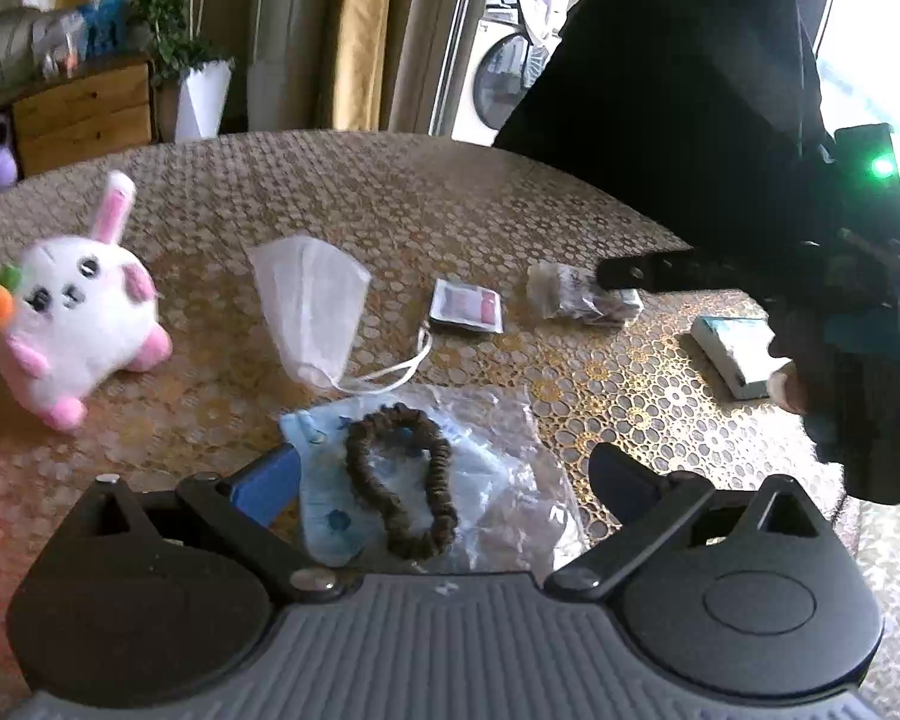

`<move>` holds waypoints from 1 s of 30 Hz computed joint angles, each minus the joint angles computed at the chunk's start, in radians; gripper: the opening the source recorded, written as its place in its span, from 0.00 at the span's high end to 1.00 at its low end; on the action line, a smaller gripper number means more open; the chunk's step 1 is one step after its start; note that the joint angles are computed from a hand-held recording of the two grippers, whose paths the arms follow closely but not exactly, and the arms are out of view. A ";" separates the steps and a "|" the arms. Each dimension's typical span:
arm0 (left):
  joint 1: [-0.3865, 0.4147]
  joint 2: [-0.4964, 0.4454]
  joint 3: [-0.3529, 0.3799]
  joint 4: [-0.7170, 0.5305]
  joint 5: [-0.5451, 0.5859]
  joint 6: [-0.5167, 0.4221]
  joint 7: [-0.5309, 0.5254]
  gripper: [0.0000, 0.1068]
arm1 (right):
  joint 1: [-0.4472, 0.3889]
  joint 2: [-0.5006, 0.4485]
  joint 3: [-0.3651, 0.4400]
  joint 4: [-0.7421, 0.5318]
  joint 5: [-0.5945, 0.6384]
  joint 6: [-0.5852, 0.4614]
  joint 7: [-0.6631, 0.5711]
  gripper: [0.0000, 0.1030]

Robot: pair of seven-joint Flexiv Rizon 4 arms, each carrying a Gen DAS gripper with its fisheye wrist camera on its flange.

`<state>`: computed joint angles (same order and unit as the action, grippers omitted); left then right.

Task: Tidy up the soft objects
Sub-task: 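Grasp the brown bead bracelet with the left gripper while the right gripper grasps the cotton-swab pack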

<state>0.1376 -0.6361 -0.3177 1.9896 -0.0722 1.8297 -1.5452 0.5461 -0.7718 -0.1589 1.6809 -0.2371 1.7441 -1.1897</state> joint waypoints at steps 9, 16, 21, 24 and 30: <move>-0.183 -0.053 0.190 -0.065 -0.068 0.006 0.018 0.04 | -0.010 -0.087 -0.007 -0.143 -0.035 -0.151 0.086 0.06; -0.219 -0.086 0.225 -0.095 -0.079 -0.001 0.066 0.12 | -0.029 -0.131 0.009 -0.209 -0.091 -0.229 0.162 0.09; -0.273 -0.099 0.285 -0.122 -0.119 -0.048 0.083 0.42 | -0.014 -0.143 -0.017 -0.216 -0.128 -0.227 0.196 0.14; -0.281 -0.103 0.296 -0.122 -0.128 -0.037 0.085 0.56 | 0.009 -0.144 -0.055 -0.210 -0.149 -0.222 0.218 0.20; -0.333 -0.103 0.356 -0.126 -0.168 -0.043 0.071 0.77 | 0.025 -0.147 -0.086 -0.202 -0.166 -0.203 0.253 0.30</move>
<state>-0.1955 -0.7393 0.0384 1.8631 -0.2397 1.7864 -1.4740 0.5708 -0.9188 -0.2450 1.4785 -0.4033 1.5411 -0.9366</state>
